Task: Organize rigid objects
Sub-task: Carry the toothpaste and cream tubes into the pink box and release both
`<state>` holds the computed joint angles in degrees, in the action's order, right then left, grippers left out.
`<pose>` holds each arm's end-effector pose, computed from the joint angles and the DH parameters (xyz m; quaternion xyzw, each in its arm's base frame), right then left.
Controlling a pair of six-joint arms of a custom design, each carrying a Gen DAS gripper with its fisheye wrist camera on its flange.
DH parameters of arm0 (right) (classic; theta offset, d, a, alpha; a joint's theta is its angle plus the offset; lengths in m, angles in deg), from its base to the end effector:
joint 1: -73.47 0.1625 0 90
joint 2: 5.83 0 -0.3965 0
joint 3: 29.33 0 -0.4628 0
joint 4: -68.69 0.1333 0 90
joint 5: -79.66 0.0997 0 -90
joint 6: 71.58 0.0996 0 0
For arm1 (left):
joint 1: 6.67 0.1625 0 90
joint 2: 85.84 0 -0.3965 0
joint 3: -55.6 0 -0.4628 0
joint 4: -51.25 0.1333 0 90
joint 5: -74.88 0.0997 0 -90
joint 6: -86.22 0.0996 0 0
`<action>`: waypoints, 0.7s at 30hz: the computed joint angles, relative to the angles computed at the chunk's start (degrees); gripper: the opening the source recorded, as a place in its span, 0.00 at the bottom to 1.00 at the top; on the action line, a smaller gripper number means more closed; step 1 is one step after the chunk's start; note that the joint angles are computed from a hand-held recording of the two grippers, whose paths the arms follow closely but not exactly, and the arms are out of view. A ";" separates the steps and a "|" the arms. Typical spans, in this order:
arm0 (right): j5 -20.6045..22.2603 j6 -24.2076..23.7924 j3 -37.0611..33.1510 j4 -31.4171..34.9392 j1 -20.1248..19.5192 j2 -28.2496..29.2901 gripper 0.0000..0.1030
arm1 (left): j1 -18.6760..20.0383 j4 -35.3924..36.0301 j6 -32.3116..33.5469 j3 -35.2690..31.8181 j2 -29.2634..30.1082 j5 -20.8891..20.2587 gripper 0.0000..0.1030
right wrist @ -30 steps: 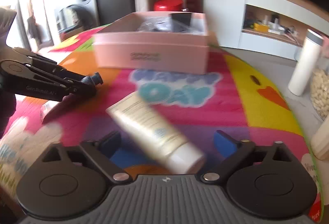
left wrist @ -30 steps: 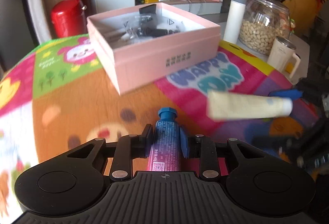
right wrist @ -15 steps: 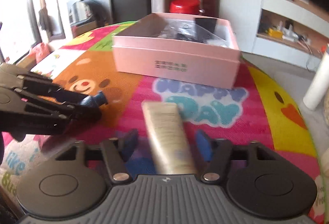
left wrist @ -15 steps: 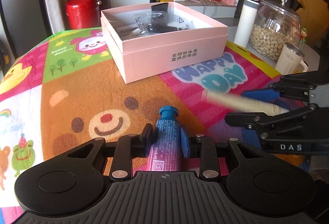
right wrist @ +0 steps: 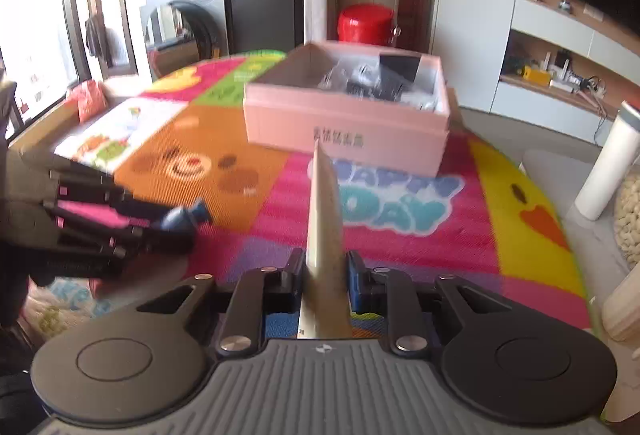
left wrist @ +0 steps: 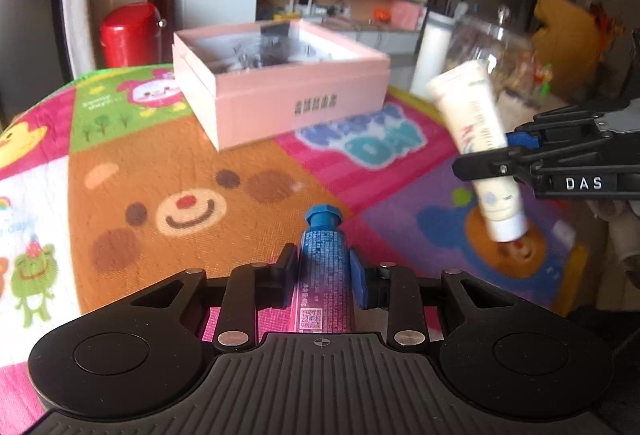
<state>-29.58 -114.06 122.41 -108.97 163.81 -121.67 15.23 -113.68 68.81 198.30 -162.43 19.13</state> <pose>0.1025 -0.3370 0.2681 0.2559 -0.8525 0.3475 0.2950 -0.2917 -0.3214 0.0590 0.3874 0.8708 -0.2533 0.1657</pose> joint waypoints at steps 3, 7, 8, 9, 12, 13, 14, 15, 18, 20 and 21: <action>1.39 -0.01 -0.66 -0.55 1.11 -1.31 0.19 | -0.97 -3.99 2.58 -0.23 -0.77 1.45 0.30; 1.38 -0.80 -3.98 -4.62 4.28 1.43 0.19 | -0.83 -10.88 9.32 -3.61 -0.20 2.35 0.30; 1.42 -1.09 -5.33 -5.54 5.10 2.61 0.19 | -0.56 -13.04 11.51 -5.03 0.62 2.56 0.30; 1.62 -1.29 -6.87 -6.06 5.84 3.84 0.19 | -0.11 -15.53 13.86 -6.59 1.67 2.51 0.30; 1.42 -1.67 -12.72 -6.86 7.95 8.79 0.19 | 2.26 -21.00 19.73 -12.54 5.74 0.91 0.30; 1.00 -1.49 -14.89 -7.02 8.51 10.93 0.19 | 3.51 -21.32 20.74 -14.98 7.31 -0.28 0.30; 0.41 -1.32 -17.27 -6.81 8.93 13.20 0.19 | 5.17 -19.90 21.05 -17.70 8.77 -2.14 0.30; -0.43 -1.17 -19.80 -6.47 9.22 15.75 0.19 | 7.09 -17.46 20.60 -20.71 10.42 -4.56 0.30; -3.74 0.49 -27.51 -2.81 9.20 23.33 0.19 | 12.30 -10.33 18.50 -28.68 15.80 -8.48 0.30; -5.42 2.92 -32.70 2.92 8.25 27.92 0.19 | 14.91 -5.90 18.07 -32.94 19.33 -8.79 0.30; -6.07 3.82 -34.99 5.80 7.58 30.01 0.19 | 16.16 -4.34 18.09 -34.76 21.00 -8.88 0.31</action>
